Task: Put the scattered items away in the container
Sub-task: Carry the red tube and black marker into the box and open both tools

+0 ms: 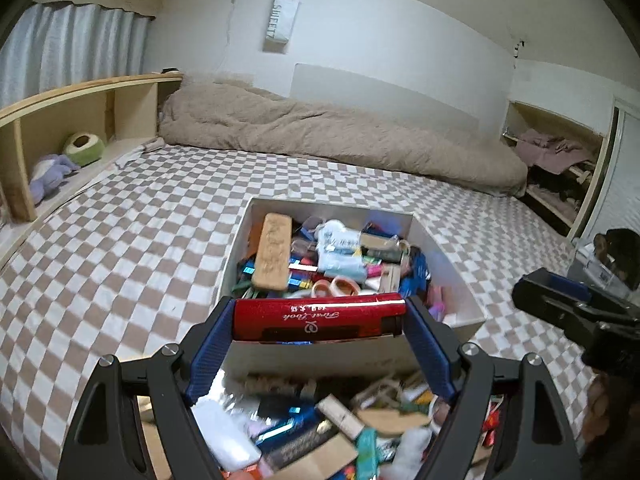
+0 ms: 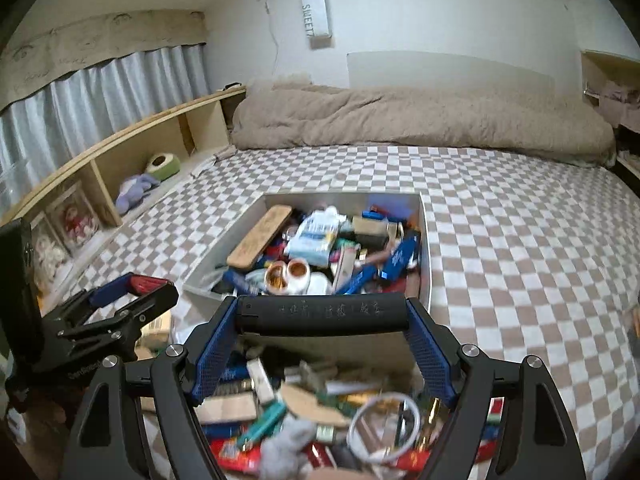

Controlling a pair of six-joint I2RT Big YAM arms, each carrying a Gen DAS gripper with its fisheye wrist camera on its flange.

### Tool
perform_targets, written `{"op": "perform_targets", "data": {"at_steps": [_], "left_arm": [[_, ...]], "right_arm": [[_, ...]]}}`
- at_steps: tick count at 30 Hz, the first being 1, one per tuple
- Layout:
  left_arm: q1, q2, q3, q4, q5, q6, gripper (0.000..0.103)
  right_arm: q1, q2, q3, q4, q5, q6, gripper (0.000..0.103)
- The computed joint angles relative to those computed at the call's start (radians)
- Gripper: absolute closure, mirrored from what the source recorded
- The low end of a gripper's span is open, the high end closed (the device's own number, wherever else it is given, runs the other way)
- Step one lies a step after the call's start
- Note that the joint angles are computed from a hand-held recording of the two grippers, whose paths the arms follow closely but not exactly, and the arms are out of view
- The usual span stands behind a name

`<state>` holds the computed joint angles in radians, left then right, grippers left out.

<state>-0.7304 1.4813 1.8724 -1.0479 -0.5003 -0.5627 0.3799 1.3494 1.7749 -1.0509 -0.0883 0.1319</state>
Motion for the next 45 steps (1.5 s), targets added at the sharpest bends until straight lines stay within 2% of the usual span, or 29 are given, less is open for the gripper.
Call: {"op": "perform_targets", "data": {"at_steps": [9,16,21,30,31,32,34,37,45], "left_arm": [[0.074,0.145,0.194,-0.087,0.100,0.069,0.020],[0.114,0.204,0.232,-0.146,0.158,0.068,0.020],[0.125,0.227,0.239,-0.157,0.178,0.070,0.020],[0.148,0.262,0.265,-0.171,0.227,0.062,0.020],[0.151,0.267,0.271,-0.175,0.238,0.057,0.020],[0.155,0.271,0.276,-0.179,0.249,0.052,0.020],[0.159,0.281,0.288,-0.188,0.264,0.046,0.020],[0.161,0.296,0.302,-0.196,0.278,0.042,0.020],[0.162,0.326,0.339,-0.206,0.305,0.023,0.020]], "right_arm": [[-0.043,0.181,0.224,-0.075,-0.022,0.026,0.022],[-0.060,0.356,0.436,-0.229,-0.034,0.032,0.022],[-0.060,0.460,0.574,-0.323,-0.002,0.035,0.022],[-0.057,0.705,0.931,-0.528,0.047,0.037,0.022],[-0.055,0.725,0.964,-0.547,0.054,0.037,0.020],[-0.053,0.742,0.995,-0.561,0.059,0.035,0.015],[-0.048,0.733,0.981,-0.543,0.078,0.031,0.007],[-0.047,0.683,0.907,-0.484,0.081,0.027,0.007],[-0.048,0.594,0.788,-0.429,0.033,0.012,0.007]]}}
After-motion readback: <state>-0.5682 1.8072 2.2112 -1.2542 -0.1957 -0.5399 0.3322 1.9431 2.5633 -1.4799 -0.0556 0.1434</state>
